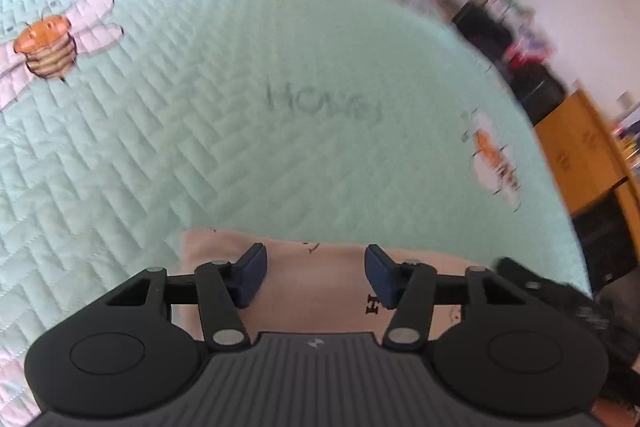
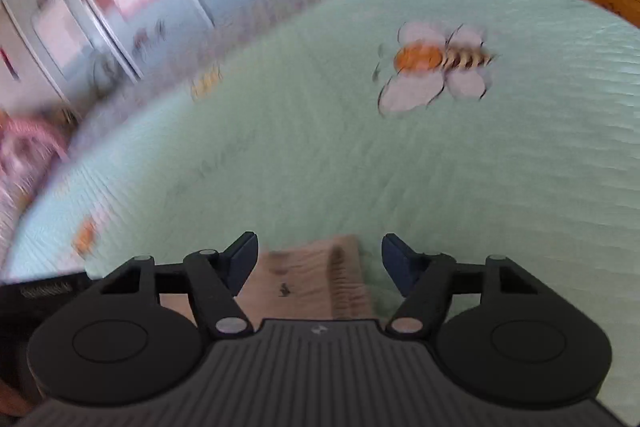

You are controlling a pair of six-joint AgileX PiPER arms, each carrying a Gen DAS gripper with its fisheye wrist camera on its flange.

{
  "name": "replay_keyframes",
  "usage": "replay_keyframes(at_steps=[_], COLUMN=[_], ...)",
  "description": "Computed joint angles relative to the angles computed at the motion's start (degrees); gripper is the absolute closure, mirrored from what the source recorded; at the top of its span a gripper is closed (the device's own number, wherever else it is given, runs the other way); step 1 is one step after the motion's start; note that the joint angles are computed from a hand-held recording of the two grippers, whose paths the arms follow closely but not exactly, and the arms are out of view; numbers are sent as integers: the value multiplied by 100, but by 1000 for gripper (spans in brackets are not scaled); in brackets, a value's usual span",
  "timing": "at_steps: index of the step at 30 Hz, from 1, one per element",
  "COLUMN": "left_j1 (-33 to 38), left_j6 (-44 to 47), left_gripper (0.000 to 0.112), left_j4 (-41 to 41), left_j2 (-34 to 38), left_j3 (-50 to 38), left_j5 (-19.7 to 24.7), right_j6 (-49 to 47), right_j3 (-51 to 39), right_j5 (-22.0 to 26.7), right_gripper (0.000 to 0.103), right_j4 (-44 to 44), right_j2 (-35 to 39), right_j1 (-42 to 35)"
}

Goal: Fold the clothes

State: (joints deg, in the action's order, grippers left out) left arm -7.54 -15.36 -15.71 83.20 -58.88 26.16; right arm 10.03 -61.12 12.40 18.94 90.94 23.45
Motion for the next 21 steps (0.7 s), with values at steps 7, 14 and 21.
replay_keyframes(at_steps=[7,14,21], left_j1=[-1222,-2273,-4567], left_j6=[-3449,-5437,-8009], left_gripper=[42,43,43], left_j4=[3343,4848,7243], left_j2=[-2352,-3115,-3186], left_j3=[2108,2751,2708], left_j5=[-15,841,2240], right_j6=[1003,3721,4082], right_j3=[1879,2227,2106], right_j5=[-912,9,-589], right_gripper=[17,22,14], right_j4=[-1576,-4071,-4901], right_j2=[-1636,-2324,-2219], right_j1=[850,508,1275])
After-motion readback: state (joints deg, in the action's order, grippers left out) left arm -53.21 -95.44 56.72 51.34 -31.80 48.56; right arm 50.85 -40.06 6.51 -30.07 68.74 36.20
